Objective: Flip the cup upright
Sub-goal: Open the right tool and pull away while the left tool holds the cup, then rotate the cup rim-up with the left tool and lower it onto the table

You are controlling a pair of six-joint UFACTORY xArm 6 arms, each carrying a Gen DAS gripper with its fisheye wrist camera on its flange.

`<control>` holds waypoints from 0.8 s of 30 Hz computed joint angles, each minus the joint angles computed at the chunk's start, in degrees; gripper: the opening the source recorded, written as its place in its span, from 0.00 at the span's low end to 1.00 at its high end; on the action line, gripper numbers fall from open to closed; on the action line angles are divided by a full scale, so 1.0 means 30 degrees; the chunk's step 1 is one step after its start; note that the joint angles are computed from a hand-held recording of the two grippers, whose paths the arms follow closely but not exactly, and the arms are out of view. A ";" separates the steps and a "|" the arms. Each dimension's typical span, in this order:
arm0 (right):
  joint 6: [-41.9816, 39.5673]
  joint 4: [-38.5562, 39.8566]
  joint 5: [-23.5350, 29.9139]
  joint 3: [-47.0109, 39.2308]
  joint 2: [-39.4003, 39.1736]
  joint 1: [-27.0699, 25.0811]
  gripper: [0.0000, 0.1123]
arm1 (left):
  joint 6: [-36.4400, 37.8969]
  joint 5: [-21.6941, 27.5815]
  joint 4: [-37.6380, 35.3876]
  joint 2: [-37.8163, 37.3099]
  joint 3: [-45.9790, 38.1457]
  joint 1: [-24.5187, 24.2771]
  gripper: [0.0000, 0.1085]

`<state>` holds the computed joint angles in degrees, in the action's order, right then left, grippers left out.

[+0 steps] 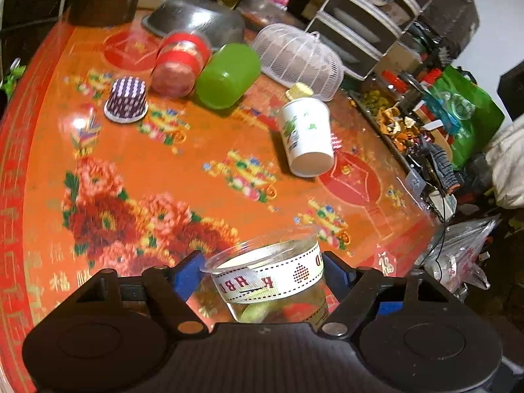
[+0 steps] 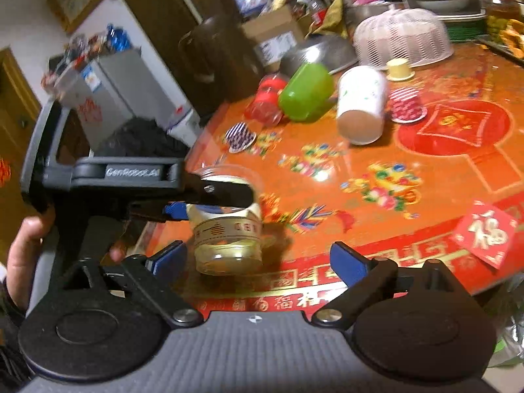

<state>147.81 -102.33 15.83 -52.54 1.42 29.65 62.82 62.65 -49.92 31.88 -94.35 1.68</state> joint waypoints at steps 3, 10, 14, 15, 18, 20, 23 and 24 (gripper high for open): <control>0.1865 -0.1076 0.1008 0.0741 -0.0768 0.0259 0.86 | 0.0864 0.0011 0.0018 -0.0070 -0.0149 -0.0084 0.73; 0.3178 -0.1308 0.3621 0.1820 -0.1710 0.1134 0.86 | 0.4561 -0.0480 -0.2325 -0.1786 0.1342 0.0506 0.73; 0.2913 -0.0861 0.5795 0.2046 -0.1668 0.2026 0.91 | 1.0241 -0.2360 -0.7375 -0.4190 0.4859 0.1218 0.73; 0.2764 -0.0667 0.6376 0.2016 -0.1548 0.2267 0.91 | 1.2240 -0.2670 -0.9143 -0.4809 0.5867 0.1454 0.73; 0.2187 -0.0188 0.7828 0.1768 -0.1092 0.2864 0.91 | 1.8094 -0.2041 -1.4217 -0.6142 0.8548 0.2420 0.73; 0.2181 0.0018 0.8790 0.1554 -0.0650 0.3260 0.91 | 2.1857 -0.1665 -1.7437 -0.6897 1.0263 0.2829 0.73; 0.2900 -0.0225 0.9023 0.1494 -0.0359 0.3433 0.91 | 2.6852 -0.0644 -2.1734 -0.7744 1.2536 0.3219 0.73; 0.3253 -0.0385 0.8996 0.1500 -0.0291 0.3464 0.91 | 2.8197 -0.0200 -2.2891 -0.7865 1.3154 0.3278 0.73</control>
